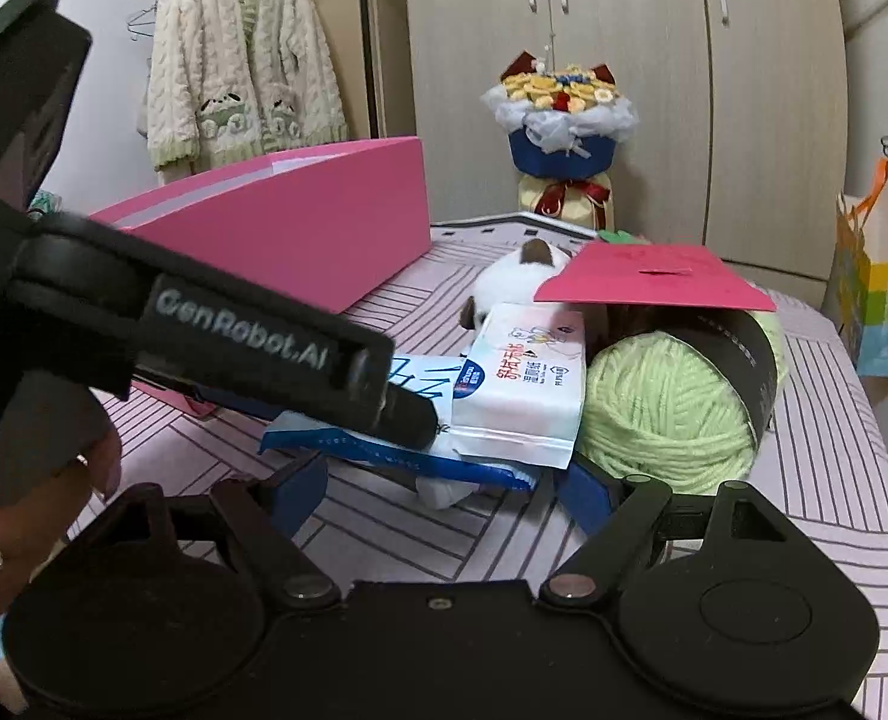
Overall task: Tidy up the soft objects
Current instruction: 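Move the left tool back to the blue-and-white wet-wipes pack, then close the left tool on the wet-wipes pack and lift it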
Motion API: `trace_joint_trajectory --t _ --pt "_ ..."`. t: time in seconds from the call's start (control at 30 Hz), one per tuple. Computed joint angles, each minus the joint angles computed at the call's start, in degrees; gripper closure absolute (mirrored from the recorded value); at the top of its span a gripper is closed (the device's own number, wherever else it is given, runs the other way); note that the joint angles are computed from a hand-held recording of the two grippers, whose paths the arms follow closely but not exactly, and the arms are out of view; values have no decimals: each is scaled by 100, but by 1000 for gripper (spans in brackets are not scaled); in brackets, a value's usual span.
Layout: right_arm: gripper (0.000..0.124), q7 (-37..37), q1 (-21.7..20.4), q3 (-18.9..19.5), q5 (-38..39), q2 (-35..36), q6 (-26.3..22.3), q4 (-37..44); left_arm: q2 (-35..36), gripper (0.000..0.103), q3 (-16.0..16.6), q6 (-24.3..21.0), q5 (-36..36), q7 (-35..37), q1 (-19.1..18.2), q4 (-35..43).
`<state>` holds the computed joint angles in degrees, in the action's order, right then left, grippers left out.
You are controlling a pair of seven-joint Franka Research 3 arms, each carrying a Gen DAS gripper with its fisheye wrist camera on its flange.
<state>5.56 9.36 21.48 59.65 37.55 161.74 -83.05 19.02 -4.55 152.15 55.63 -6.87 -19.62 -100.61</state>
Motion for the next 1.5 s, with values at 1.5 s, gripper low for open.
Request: trace_joint_trajectory --t 1.5 --pt "43 3258 685 -873 -2285 -526 -507 -187 -578 39 -963 1403 -3416 3027 1012 -1004"
